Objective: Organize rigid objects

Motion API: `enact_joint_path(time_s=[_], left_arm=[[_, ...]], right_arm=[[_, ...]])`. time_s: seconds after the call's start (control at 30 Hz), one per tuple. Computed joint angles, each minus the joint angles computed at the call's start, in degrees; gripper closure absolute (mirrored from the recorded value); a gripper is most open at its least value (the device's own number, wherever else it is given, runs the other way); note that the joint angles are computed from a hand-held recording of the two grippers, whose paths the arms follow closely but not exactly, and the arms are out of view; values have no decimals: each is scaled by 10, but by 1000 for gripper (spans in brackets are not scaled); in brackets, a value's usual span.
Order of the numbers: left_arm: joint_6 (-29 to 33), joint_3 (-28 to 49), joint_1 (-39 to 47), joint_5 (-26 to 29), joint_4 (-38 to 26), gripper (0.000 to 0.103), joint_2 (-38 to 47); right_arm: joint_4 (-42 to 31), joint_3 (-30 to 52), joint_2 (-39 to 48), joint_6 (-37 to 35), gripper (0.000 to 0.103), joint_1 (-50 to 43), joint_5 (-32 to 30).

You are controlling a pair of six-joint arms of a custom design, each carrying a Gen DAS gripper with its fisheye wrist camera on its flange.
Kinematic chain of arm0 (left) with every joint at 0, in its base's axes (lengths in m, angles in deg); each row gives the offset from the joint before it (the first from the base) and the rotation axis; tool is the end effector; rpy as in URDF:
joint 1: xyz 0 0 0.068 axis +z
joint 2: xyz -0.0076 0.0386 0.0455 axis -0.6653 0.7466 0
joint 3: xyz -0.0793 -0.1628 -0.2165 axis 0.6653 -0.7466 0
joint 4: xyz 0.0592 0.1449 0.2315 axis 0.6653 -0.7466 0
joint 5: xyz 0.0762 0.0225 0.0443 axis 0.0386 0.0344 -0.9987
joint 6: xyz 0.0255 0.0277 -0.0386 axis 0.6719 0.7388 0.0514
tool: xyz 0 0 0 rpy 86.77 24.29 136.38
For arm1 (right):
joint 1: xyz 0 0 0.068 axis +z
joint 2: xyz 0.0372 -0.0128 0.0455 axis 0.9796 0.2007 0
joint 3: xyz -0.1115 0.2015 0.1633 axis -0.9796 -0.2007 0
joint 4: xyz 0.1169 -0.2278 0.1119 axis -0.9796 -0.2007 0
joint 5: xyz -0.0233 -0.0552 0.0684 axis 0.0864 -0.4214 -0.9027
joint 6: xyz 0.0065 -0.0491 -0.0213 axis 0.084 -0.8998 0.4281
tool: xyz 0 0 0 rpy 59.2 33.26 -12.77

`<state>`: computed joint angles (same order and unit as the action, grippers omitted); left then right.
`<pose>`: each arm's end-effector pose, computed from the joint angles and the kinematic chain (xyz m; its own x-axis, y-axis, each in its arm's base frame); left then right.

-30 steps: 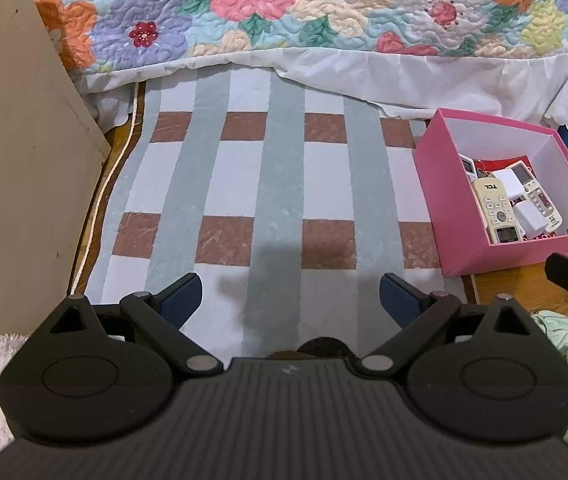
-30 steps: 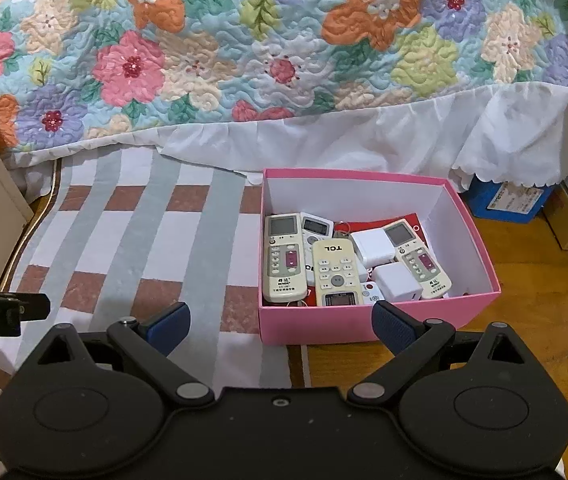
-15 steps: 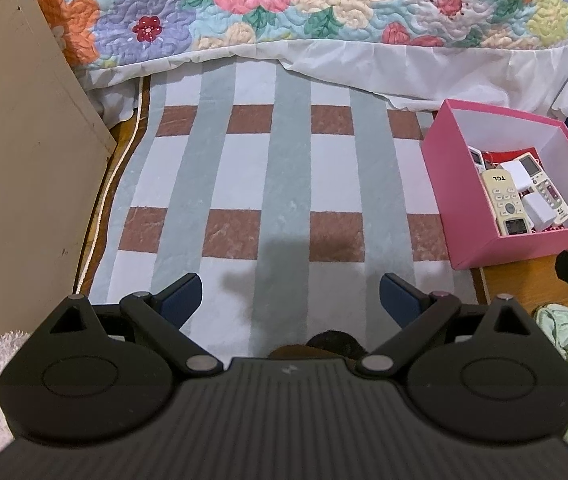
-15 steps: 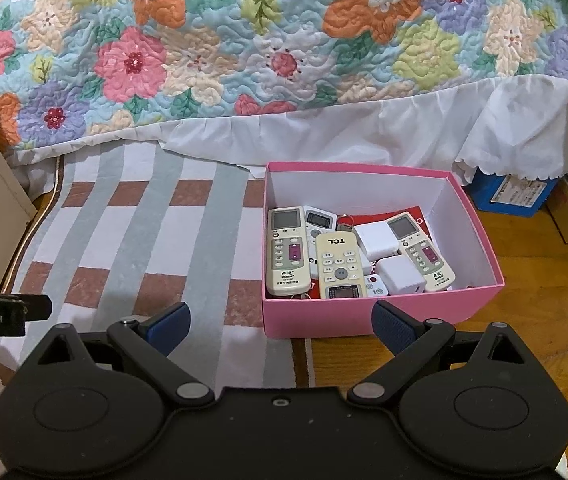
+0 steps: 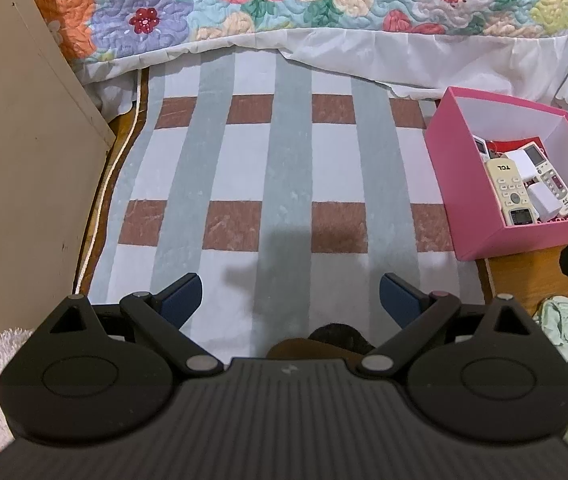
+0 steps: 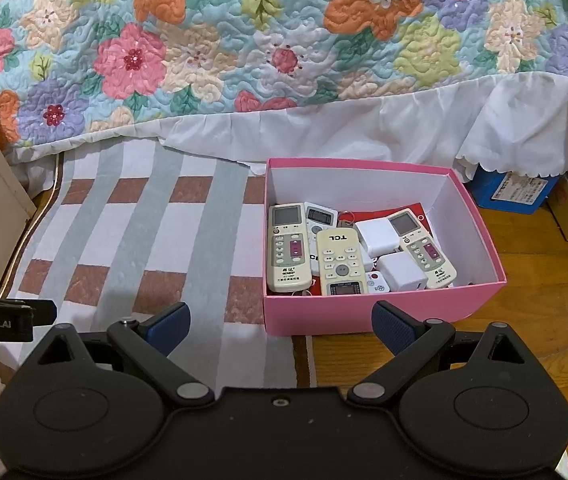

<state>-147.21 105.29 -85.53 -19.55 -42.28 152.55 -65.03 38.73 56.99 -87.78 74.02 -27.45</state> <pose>0.2564 -0.2248 0.3307 -0.7089 -0.5554 -0.4347 -0.6192 0.7852 0.0066 0.3635 -0.0147 0.3251 -0.5891 -0.5257 -0.6136 -0.6171 0.7830 -0.0783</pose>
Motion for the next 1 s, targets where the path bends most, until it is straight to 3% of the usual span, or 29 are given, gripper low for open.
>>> enact_joint_path(time_s=[1.0], left_arm=[[5, 7, -2, -7, -13, 7, 2]], right_arm=[[4, -3, -6, -14, 4, 0, -1]])
